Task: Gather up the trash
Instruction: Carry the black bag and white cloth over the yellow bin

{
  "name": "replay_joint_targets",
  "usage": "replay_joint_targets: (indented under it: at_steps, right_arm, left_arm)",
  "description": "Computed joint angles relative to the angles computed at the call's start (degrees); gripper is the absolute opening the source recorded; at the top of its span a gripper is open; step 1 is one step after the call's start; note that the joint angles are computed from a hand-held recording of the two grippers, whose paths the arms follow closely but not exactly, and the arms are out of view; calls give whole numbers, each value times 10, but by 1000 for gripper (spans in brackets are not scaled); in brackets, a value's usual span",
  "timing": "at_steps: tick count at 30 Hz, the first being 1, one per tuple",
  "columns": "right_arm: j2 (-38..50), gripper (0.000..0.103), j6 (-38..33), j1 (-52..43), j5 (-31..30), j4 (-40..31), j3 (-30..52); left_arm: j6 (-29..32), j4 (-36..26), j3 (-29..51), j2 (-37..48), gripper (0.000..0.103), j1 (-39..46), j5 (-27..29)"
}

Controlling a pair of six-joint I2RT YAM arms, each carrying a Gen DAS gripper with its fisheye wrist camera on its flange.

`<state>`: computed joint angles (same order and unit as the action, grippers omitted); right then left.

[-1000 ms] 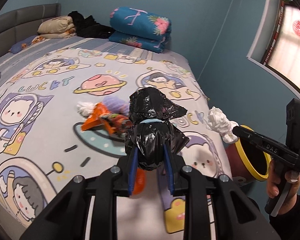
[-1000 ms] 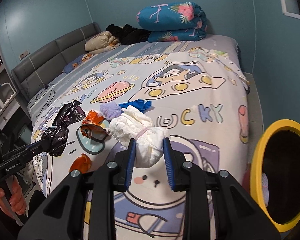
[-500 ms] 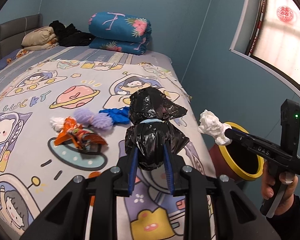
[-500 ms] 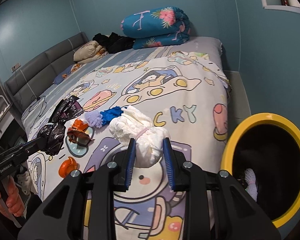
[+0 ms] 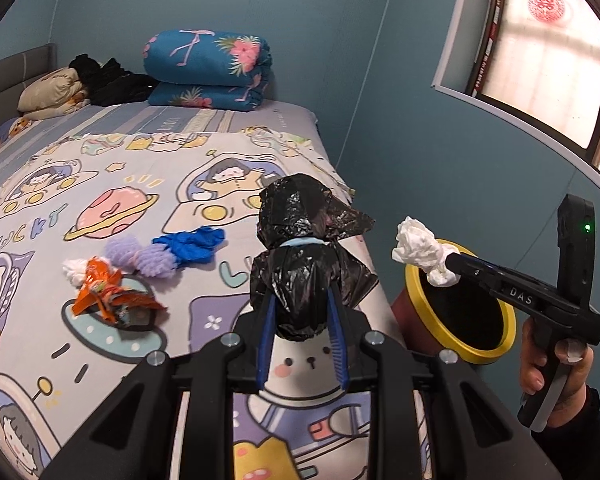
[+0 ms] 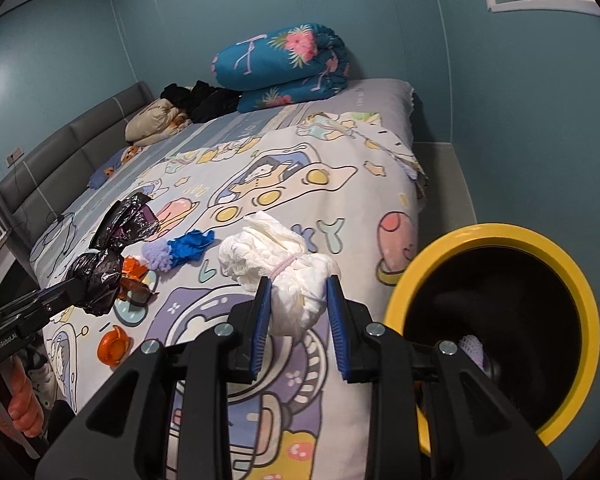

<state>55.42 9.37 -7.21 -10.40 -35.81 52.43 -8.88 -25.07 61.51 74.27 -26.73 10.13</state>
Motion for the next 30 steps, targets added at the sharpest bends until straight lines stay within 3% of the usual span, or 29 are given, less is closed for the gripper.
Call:
replay_joint_targets:
  at_steps: [30]
  right_arm:
    - [-2, 26, -126, -318, -155, -29, -12]
  left_arm:
    - [-16, 8, 134, 142, 23, -165, -59]
